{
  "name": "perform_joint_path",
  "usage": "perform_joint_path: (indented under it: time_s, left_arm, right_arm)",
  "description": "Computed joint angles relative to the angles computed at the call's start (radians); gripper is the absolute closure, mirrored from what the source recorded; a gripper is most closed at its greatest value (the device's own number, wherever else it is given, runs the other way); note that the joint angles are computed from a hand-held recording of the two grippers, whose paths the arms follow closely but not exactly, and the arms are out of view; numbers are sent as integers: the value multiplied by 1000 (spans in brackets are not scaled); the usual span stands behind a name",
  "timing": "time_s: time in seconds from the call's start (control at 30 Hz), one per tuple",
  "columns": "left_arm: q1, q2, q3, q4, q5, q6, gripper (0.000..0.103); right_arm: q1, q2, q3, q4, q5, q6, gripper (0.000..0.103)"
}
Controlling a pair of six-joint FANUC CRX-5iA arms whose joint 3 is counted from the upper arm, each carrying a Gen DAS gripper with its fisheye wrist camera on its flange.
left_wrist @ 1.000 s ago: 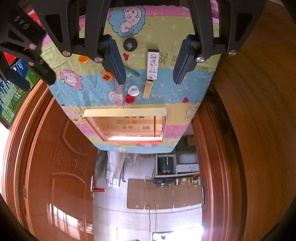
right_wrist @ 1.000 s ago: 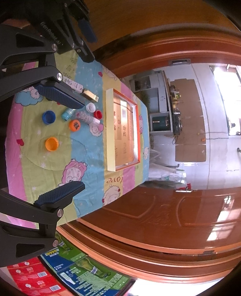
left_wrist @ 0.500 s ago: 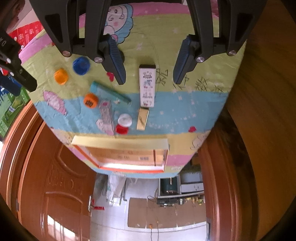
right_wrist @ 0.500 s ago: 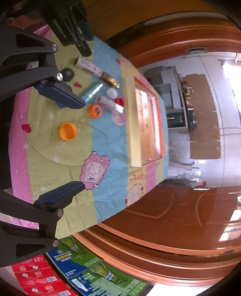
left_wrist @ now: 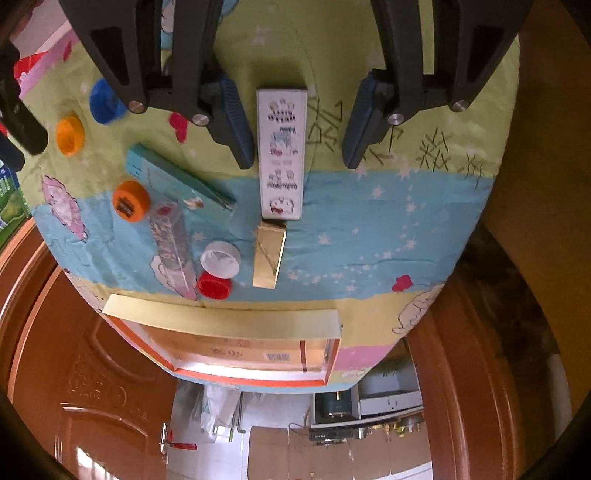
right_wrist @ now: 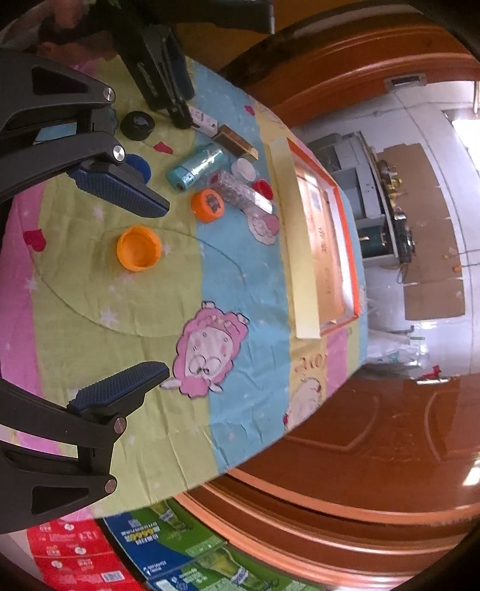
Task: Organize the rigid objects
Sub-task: 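Lower the right gripper onto the orange cap while the left gripper closes on the Hello Kitty box, then carry the orange cap and Hello Kitty box over the cardboard tray with both grippers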
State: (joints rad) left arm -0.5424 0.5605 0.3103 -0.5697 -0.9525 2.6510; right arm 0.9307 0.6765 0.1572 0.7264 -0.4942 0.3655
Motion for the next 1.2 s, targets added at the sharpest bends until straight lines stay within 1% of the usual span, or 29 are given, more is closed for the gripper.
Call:
perform_joint_path:
  time_s: [0.07, 0.17, 0.33, 0.4, 0.43, 0.47, 0.5, 0.57, 0.6, 0.63, 0.7, 0.83, 1.0, 1.2]
  left_arm:
    - [-2, 4, 5, -10, -4, -3, 53]
    - [-5, -2, -9, -29, 19, 8, 53]
    - [-13, -17, -39, -73, 62, 22, 53]
    - [-17, -24, -52, -87, 76, 28, 53]
    - [-18, -26, -55, -94, 81, 30, 53]
    - [-20, -26, -55, -97, 81, 30, 53]
    - [-20, -27, -56, -97, 85, 26, 56]
    - [-21, -27, -55, -96, 90, 14, 66]
    - [-23, -26, -53, -96, 87, 11, 75]
    - [-25, -24, -48, -97, 80, 6, 77]
    - [-25, -21, -45, -97, 78, 2, 77]
    - [-15, -34, -63, -79, 103, 9, 77]
    - [-23, -44, -69, -88, 104, 18, 77]
    - [-24, -74, -68, -84, 129, 1, 77]
  right_arm:
    - [3, 14, 26, -43, -10, 48, 22]
    - [9, 41, 71, -103, -33, 126, 22]
    - [19, 81, 134, -163, -86, 206, 23]
    - [21, 87, 140, -156, -100, 209, 28]
    - [23, 89, 127, -108, -100, 181, 37]
    - [24, 89, 123, -92, -102, 177, 45]
    - [23, 87, 117, -85, -95, 175, 48]
    - [18, 79, 105, -92, -72, 176, 67]
    - [16, 76, 99, -88, -64, 170, 71]
    - [14, 75, 98, -90, -60, 171, 72]
    - [9, 69, 91, -106, -44, 180, 72]
    - [5, 59, 76, -108, -20, 177, 72]
    - [-2, 32, 27, -55, 29, 124, 73]
    - [-6, 16, 14, -6, 45, 96, 73]
